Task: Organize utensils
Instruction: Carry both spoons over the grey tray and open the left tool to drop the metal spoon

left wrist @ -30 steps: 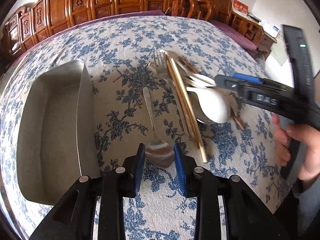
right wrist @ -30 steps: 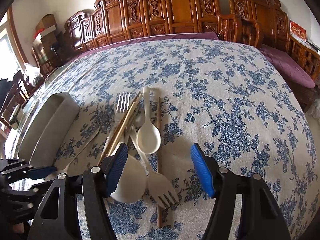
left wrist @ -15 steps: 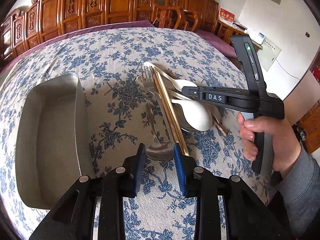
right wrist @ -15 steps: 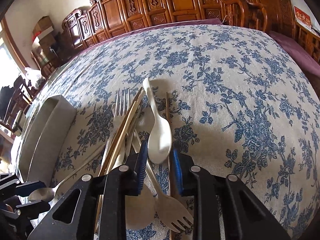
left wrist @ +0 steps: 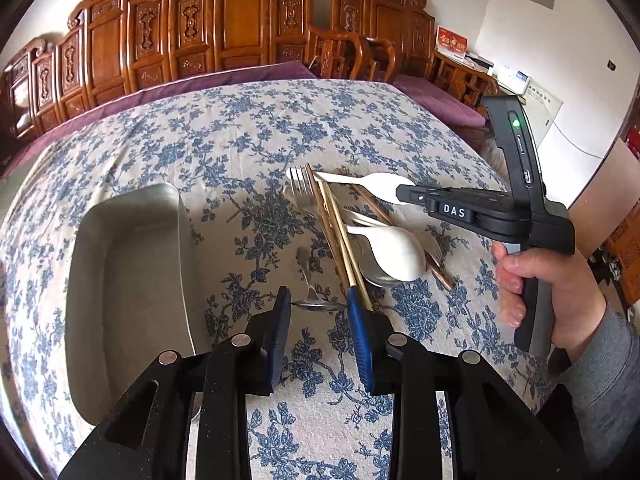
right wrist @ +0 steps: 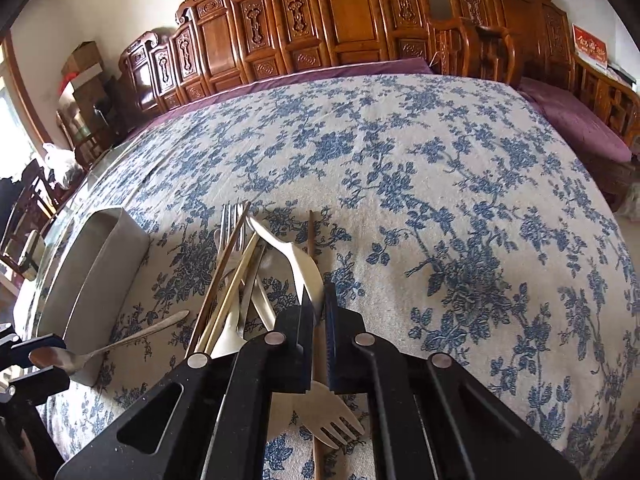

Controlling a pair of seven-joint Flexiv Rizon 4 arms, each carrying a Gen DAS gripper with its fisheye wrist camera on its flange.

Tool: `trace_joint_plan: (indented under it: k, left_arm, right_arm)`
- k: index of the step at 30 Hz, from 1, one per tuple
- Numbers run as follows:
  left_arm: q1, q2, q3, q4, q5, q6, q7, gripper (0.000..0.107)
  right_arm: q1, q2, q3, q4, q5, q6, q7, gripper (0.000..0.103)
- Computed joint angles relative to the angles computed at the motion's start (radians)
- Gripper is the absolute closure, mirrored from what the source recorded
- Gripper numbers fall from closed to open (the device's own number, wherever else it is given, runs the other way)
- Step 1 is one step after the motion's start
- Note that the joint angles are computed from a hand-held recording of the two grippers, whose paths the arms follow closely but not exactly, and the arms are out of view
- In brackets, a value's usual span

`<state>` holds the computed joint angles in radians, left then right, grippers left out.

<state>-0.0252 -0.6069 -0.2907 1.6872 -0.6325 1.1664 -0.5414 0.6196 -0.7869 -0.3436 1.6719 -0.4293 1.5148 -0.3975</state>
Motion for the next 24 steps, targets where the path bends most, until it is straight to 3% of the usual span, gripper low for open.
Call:
trace_joint_plan:
  k: [15,24]
  left_arm:
    - [-0.015,0.026,0.024,-0.037,0.062,0.033,-0.033,0.080]
    - [0.021,0.035,0.023,-0.036,0.047,0.090,-0.041,0.080]
  right_arm:
    - [0.104,0.034,-0.127,0.066,0.012,0.056,0.019,0.097]
    - [0.266,0.034,-0.311,0.117,0.065,0.077,0.034,0.098]
